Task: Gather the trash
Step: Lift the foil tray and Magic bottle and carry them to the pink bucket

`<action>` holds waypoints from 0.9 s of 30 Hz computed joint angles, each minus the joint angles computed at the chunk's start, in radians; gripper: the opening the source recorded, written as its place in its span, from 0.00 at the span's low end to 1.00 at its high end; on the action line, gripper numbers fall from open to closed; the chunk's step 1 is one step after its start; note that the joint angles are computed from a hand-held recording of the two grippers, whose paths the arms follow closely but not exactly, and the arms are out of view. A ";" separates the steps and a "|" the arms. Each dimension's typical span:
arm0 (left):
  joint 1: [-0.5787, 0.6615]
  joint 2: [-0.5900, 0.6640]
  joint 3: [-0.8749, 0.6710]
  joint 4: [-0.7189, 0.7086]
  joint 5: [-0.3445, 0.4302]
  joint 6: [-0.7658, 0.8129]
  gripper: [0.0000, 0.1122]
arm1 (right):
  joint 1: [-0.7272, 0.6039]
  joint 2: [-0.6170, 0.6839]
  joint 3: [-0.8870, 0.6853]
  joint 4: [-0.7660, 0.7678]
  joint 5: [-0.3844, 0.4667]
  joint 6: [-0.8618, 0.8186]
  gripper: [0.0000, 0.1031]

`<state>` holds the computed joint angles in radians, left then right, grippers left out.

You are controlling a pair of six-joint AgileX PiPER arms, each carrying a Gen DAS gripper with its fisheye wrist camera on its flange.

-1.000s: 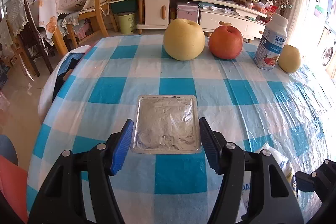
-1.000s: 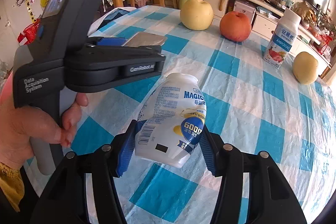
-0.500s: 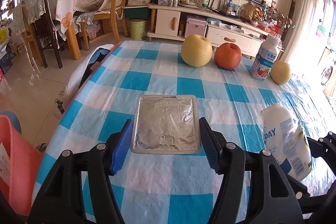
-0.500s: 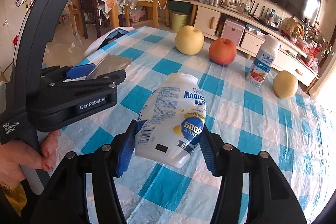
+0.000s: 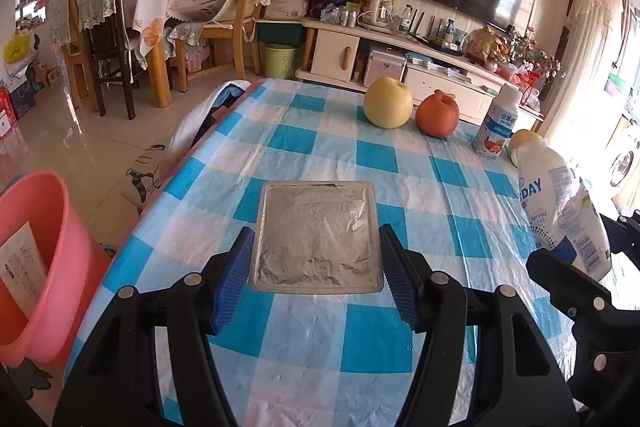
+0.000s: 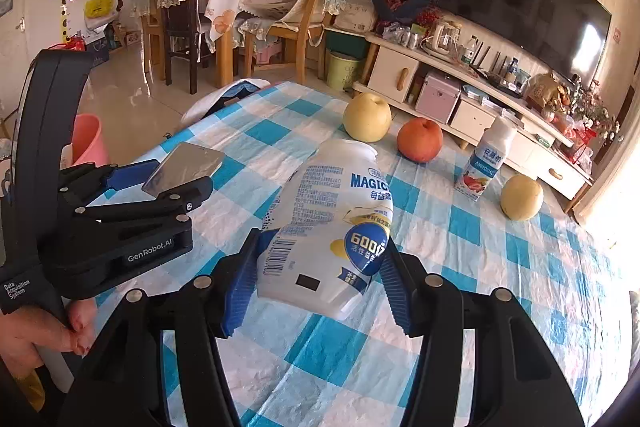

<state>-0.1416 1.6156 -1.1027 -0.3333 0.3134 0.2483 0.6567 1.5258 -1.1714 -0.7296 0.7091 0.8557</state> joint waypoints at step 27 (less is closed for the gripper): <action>0.349 -0.153 0.123 -0.579 0.032 0.491 0.57 | 0.279 0.174 -0.221 -0.163 0.200 0.039 0.55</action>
